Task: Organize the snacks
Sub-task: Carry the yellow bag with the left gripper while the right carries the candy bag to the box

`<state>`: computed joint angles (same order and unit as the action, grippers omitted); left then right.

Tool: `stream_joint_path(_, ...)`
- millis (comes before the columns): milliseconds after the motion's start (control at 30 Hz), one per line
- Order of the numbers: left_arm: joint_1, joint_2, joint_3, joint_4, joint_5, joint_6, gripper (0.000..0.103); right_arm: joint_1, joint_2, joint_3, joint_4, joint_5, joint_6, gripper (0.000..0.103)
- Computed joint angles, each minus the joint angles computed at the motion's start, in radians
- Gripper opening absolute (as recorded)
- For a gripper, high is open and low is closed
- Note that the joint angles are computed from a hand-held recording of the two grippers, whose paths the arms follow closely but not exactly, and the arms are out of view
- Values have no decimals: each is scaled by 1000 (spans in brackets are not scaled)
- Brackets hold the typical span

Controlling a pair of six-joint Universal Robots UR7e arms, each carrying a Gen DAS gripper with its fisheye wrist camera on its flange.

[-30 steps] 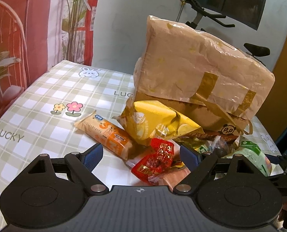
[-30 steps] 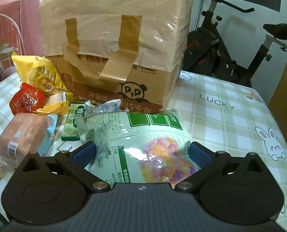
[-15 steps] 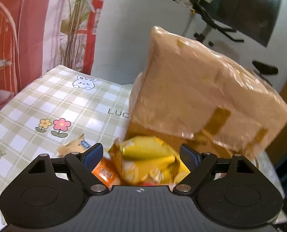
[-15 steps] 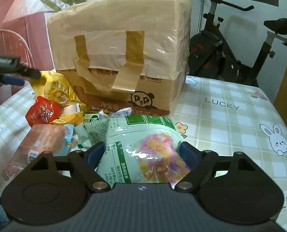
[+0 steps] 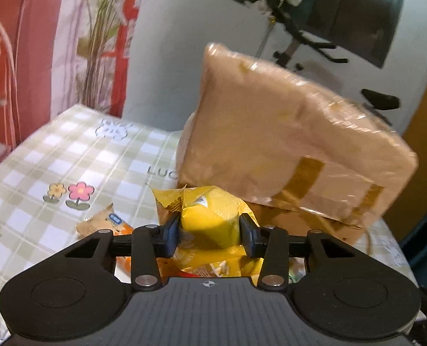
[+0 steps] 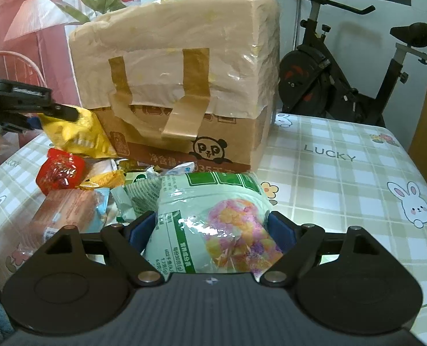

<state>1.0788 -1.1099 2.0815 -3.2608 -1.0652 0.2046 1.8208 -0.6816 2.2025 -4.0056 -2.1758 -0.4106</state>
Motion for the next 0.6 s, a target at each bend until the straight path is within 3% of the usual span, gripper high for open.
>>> stream_joint_path(200,-14,-68,55,-15,-8,31,45,11,-19,28,-49,8,26,85)
stream_joint_path(600,-56,-140,93,-78,-34,75,45,69,-87,83,-156,16,-1,85)
